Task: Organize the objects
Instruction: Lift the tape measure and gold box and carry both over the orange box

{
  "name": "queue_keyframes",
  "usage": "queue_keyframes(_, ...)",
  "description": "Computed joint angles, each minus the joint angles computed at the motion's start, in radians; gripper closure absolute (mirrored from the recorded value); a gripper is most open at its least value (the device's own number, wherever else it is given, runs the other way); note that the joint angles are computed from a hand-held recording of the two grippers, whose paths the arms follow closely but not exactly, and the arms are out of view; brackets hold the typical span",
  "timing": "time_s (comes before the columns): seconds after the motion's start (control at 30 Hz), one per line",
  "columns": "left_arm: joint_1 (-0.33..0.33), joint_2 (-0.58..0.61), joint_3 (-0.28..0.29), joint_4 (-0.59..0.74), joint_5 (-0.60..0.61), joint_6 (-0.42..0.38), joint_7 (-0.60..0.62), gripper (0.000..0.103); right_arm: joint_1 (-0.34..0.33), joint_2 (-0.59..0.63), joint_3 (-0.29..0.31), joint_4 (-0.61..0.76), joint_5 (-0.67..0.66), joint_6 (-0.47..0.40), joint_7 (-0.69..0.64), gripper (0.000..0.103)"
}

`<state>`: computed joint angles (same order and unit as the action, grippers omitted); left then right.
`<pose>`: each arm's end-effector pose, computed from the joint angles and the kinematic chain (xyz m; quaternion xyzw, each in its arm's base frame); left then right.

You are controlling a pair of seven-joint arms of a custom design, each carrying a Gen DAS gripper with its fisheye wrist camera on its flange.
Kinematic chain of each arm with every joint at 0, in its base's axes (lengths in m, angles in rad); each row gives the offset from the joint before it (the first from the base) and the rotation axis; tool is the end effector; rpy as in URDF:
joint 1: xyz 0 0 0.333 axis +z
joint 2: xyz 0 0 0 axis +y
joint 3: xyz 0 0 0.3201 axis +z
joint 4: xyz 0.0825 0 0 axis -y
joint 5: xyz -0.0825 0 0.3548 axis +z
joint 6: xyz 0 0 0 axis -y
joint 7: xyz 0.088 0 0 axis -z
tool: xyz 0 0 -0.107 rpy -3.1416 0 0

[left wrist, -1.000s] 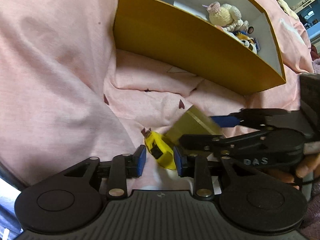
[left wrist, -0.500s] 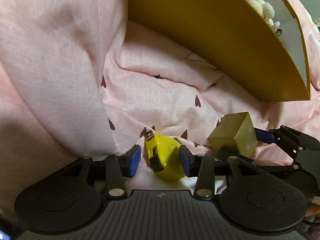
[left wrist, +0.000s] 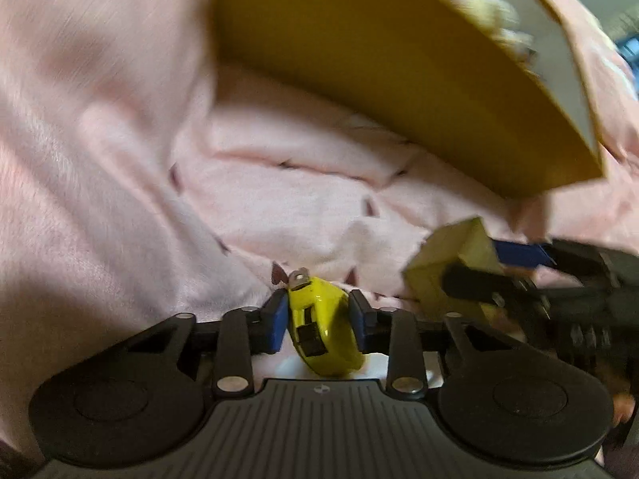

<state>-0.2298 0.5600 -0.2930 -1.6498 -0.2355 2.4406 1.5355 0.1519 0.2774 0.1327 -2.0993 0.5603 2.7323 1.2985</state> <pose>0.6073 -0.3147 0.3442 0.5960 -0.7777 0.1830 0.0808 0.5706 0.1422 0.3463 -0.7093 0.6633 0.0035 0.2386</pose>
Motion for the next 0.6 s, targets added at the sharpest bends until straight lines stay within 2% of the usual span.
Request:
queue_keyframes(0.17,0.024,-0.002,-0.043,0.001,-0.035,-0.028,0.126,0.077,0.003,0.003,-0.001,0.005,-0.007,-0.012,0.004,0.035)
queue_keyframes(0.23,0.002,0.002,-0.026,0.009,-0.022,-0.032,0.111,0.078,0.005,0.002,-0.003,0.003,-0.015,-0.011,0.007,0.035)
queue_keyframes(0.4,0.008,0.016,-0.021,0.01,-0.06,-0.013,0.087,0.08,-0.001,0.004,0.0,0.004,-0.004,-0.014,0.0,0.035)
queue_keyframes(0.6,0.011,-0.019,-0.023,-0.039,-0.068,0.039,0.086,0.081,0.002,-0.002,0.003,-0.009,-0.006,0.012,-0.012,0.037)
